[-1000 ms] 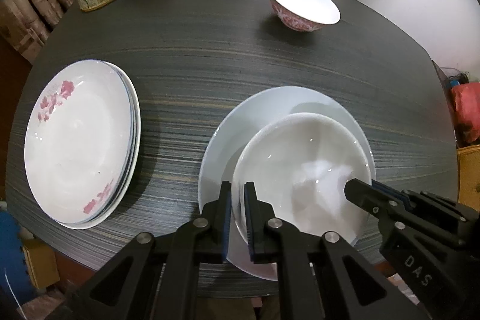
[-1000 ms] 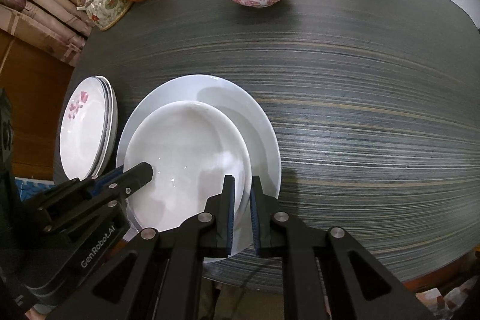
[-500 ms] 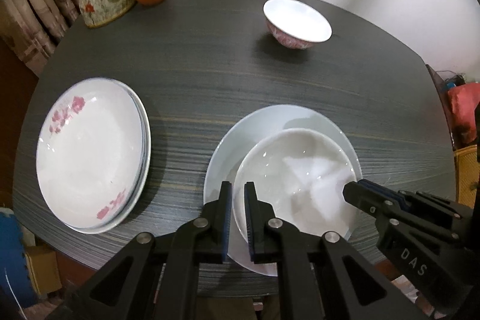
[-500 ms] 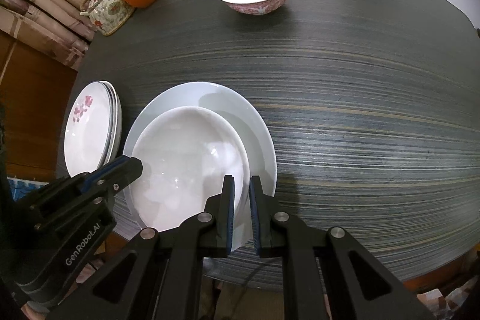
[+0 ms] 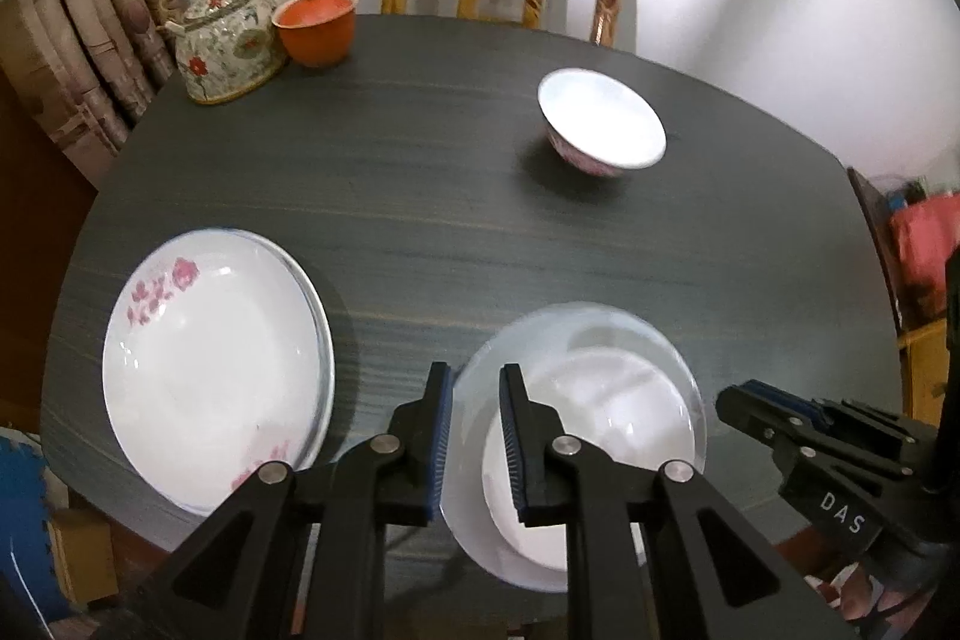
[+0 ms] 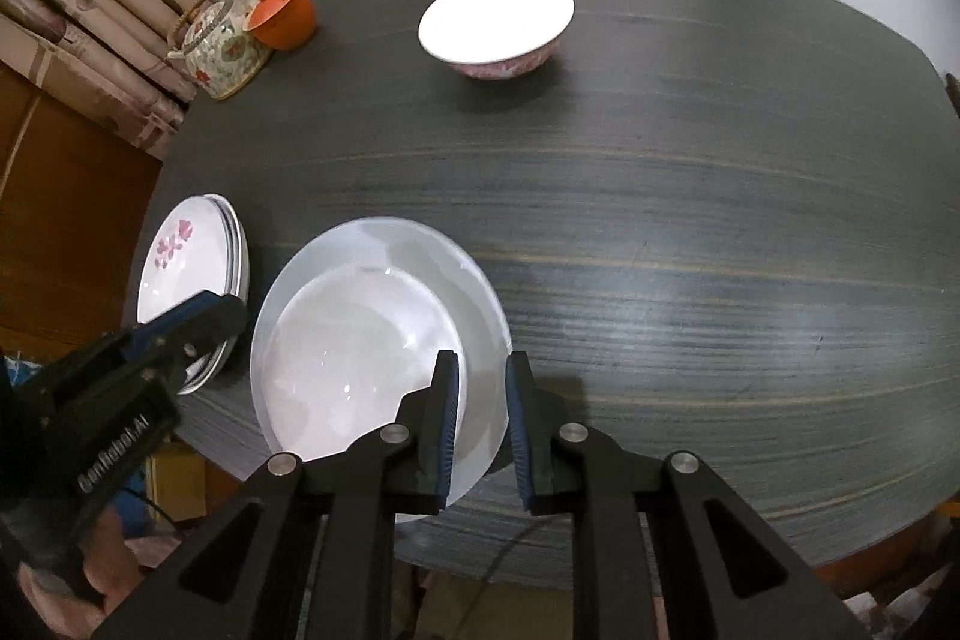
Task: Organize plates and bowls
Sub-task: 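Open the right gripper and withdraw from the nested bowls, then move the right gripper to the rim of the red-patterned bowl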
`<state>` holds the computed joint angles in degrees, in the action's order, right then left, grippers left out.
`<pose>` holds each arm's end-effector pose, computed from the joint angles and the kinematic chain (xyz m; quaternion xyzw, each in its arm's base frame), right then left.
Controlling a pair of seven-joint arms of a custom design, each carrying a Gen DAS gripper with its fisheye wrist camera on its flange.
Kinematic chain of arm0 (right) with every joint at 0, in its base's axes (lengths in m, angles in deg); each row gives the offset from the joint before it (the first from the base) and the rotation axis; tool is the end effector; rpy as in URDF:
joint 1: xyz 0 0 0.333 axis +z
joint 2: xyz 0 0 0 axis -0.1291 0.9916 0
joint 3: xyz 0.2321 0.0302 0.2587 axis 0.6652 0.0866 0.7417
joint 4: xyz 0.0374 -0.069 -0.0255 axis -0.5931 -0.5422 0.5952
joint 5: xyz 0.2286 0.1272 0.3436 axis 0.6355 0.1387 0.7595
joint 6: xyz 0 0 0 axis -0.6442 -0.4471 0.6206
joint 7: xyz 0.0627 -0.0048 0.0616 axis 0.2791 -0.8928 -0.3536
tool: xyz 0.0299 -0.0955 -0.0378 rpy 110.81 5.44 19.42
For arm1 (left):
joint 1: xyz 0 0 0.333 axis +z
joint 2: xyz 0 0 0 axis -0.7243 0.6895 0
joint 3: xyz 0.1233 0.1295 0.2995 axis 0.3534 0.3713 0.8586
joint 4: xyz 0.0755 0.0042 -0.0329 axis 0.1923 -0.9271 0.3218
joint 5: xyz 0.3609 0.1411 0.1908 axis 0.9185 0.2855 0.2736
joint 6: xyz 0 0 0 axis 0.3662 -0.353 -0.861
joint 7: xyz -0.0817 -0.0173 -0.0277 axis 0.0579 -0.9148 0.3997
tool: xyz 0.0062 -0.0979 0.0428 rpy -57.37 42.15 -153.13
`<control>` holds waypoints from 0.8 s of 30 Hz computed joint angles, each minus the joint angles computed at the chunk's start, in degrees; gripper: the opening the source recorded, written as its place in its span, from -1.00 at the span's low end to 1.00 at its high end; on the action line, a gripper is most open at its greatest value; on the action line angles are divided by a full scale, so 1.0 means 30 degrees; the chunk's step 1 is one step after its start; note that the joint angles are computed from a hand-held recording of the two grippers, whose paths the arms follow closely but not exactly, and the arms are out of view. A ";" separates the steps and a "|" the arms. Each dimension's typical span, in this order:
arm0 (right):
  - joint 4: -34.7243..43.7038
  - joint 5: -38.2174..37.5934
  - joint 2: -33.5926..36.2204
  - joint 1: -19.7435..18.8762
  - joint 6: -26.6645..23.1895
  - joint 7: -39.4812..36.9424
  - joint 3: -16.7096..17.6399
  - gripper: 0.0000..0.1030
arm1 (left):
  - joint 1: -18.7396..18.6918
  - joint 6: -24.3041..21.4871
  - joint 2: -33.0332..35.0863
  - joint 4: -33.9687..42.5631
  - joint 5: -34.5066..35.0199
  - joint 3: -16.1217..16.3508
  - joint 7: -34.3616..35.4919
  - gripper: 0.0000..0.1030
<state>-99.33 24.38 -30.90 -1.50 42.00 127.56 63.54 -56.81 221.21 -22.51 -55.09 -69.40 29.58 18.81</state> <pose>0.6817 0.0972 0.5315 -0.7872 0.5894 0.0109 0.1812 0.6442 -0.2224 0.5281 -0.7814 0.5782 -0.1927 0.1343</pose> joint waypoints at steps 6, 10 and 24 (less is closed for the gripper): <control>0.1242 0.0282 0.1021 -0.0203 -0.0077 -0.0308 0.0050 -0.68 | 0.0609 0.0726 0.0685 0.0560 -0.1426 0.0210 0.0304 -0.68; 0.2829 0.0177 0.2205 -0.0356 -0.0707 -0.0124 0.0087 -0.68 | 0.0876 0.0252 0.1873 0.2054 -0.2194 0.0300 0.1176 -0.67; 1.2774 -0.0565 0.8598 -0.0866 -0.3327 0.1119 0.0544 -0.48 | 0.1150 -0.1910 0.6858 0.9231 -0.3670 0.0483 0.3373 -0.30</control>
<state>-61.01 22.68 -5.10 -4.10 32.02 130.91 65.17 -53.36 215.48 -1.94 -27.39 -80.41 31.03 28.93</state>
